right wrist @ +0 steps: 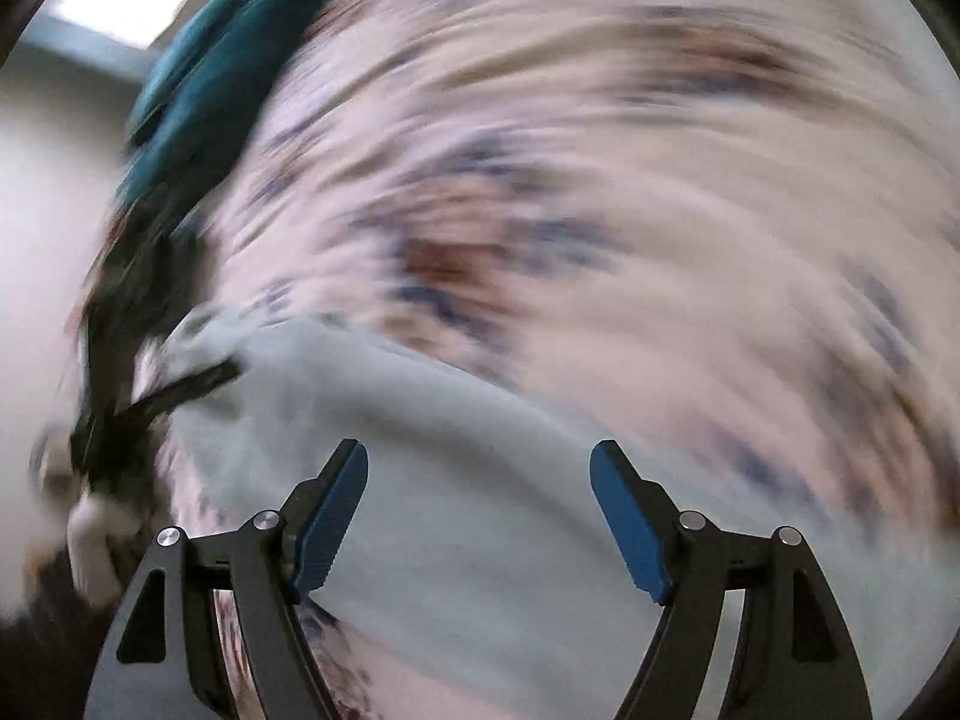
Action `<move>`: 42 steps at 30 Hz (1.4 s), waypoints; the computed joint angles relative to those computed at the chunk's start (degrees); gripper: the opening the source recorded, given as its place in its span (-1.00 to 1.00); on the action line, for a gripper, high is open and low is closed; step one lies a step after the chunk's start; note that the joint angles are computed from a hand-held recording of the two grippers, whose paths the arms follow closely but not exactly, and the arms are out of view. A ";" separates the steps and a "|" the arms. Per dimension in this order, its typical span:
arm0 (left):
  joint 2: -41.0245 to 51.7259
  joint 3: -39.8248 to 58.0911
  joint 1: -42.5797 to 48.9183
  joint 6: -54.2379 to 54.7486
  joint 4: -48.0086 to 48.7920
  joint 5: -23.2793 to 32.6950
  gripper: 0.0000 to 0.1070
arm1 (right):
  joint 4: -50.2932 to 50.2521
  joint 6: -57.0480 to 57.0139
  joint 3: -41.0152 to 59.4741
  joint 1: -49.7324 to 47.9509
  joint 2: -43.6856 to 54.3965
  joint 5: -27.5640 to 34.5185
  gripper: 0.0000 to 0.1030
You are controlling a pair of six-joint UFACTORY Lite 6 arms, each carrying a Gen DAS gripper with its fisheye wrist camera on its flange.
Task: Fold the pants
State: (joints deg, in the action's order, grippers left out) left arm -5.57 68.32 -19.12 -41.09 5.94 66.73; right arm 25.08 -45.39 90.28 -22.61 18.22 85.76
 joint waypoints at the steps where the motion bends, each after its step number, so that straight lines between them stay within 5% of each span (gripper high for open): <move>1: 1.69 -0.10 1.81 1.51 -0.16 -0.64 0.63 | -0.78 1.08 0.84 3.82 2.31 -0.80 0.51; 2: 2.74 -0.68 3.70 3.11 -0.39 -1.78 0.63 | -1.46 1.07 2.01 9.31 7.00 -0.79 0.42; 5: 4.38 -2.41 7.17 5.78 0.60 -4.08 0.63 | -6.41 0.09 -0.92 16.56 8.63 -2.09 -0.61; 6: 4.36 -3.20 7.98 6.38 0.79 -4.96 0.63 | -8.16 0.21 -2.87 17.65 7.33 -4.17 -0.79; 11: 5.19 -5.30 11.17 9.55 1.29 -7.67 0.64 | -12.22 10.02 0.99 12.43 10.30 -9.85 -0.98; 16: 0.92 -2.71 12.00 10.16 0.06 -3.72 0.64 | -7.71 10.20 7.48 8.02 14.14 -2.48 -0.93; 17: -0.50 -2.31 12.06 9.65 0.43 -3.16 0.64 | -5.15 11.14 12.62 7.65 17.56 0.09 -0.78; 20: -4.37 -3.16 11.21 7.00 4.22 -1.52 0.64 | 5.13 14.89 19.47 8.22 22.90 6.20 0.29; 21: -5.03 -4.64 11.31 6.36 5.44 -1.47 0.64 | 6.42 15.50 21.29 10.25 25.15 7.30 0.35; 25: -4.01 -7.85 15.49 7.27 5.96 -3.63 0.64 | 3.56 17.51 21.16 20.89 30.26 7.58 0.21; 26: -3.79 -8.23 15.90 7.14 6.22 -4.29 0.64 | 1.67 16.98 20.30 23.23 30.17 6.14 -0.34; 27: -3.36 -8.36 16.10 7.15 6.49 -4.69 0.64 | -0.21 16.04 17.31 24.95 28.44 4.17 -0.57; 32: -0.92 -7.92 16.37 7.73 7.33 -6.64 0.64 | 1.05 23.43 19.88 16.38 30.48 -1.12 -0.85; 37: -0.87 -5.30 14.28 7.75 7.13 -3.76 0.64 | 0.93 16.75 22.39 12.47 28.89 3.75 -0.74; 40: -5.39 -3.60 7.25 4.21 8.39 1.40 0.64 | 2.10 16.54 33.10 6.82 28.63 9.97 -0.26; 42: -8.75 -3.04 0.22 -0.13 9.61 4.12 0.64 | 3.72 14.21 37.25 -0.85 25.84 11.78 0.24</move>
State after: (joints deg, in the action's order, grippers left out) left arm -14.32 65.28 -18.89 -41.22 15.56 70.85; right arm 28.80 -31.18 127.53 -23.46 44.05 97.53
